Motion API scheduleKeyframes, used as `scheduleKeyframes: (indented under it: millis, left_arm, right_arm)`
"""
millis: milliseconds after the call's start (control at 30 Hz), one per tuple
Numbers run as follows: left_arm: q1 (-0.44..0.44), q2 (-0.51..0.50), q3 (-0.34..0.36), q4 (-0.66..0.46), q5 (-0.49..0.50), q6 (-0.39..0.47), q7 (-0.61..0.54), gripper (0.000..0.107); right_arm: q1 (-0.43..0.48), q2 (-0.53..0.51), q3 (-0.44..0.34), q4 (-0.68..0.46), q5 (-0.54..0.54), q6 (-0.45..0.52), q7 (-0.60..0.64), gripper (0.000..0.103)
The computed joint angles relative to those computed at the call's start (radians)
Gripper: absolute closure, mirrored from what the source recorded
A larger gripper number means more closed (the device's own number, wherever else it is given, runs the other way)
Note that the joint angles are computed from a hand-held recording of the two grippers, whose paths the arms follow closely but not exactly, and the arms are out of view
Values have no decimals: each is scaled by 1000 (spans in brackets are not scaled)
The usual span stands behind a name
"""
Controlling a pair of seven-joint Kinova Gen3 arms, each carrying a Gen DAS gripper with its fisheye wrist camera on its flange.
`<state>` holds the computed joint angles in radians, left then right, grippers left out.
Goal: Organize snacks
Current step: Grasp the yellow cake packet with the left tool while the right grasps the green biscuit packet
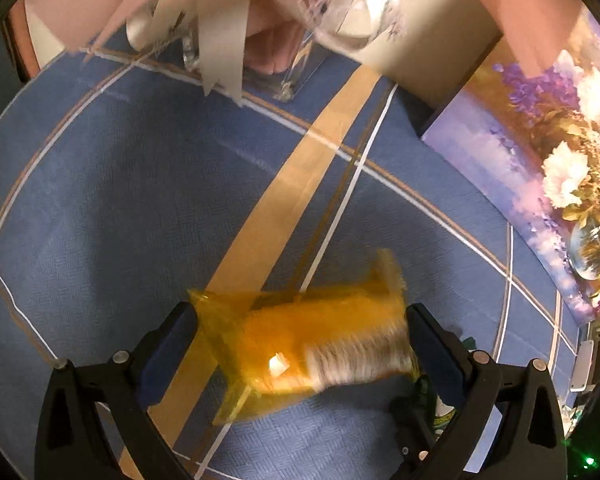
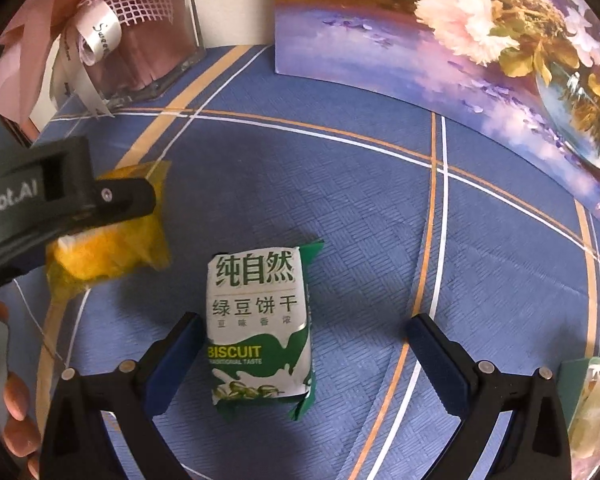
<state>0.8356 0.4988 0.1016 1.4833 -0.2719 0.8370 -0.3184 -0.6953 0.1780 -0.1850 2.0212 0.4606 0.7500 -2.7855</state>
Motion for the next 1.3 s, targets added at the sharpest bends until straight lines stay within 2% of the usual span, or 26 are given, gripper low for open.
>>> scheduleKeyframes:
  millis: [67,233,333,400,467,767,1033,1300]
  left_arm:
    - [10,0,-5,5,-9,-2,10,5]
    - [15,-5,-1,2,-12,6,22,19]
    - [24,-16,-3,21,-16,-11,41,26]
    - [29,-23,-1,29,-18,-14,55,28]
    - [30,-32,4,42,-14,-25,64,29]
    - [62,-71,22,75,-10,-46,132,30]
    - [125,-101,44,37,-49,4,208,30]
    - [216,-110,63,-30,-122,69,306,30]
  right_arm:
    - [-6,8,0,-7,7,5,-8,2]
    - [-13,-21,-4,10,12,19,-26,16]
    - [-7,-35,-14,13,10,28,-25,33]
    - [-3,-44,-20,15,8,32,-24,50]
    - [3,-53,-26,17,-1,37,-19,60]
    - [37,-144,-60,66,-72,43,-20,61]
    - [49,-236,-130,64,-85,144,-88,61]
    - [72,-372,-224,61,-119,272,-158,61]
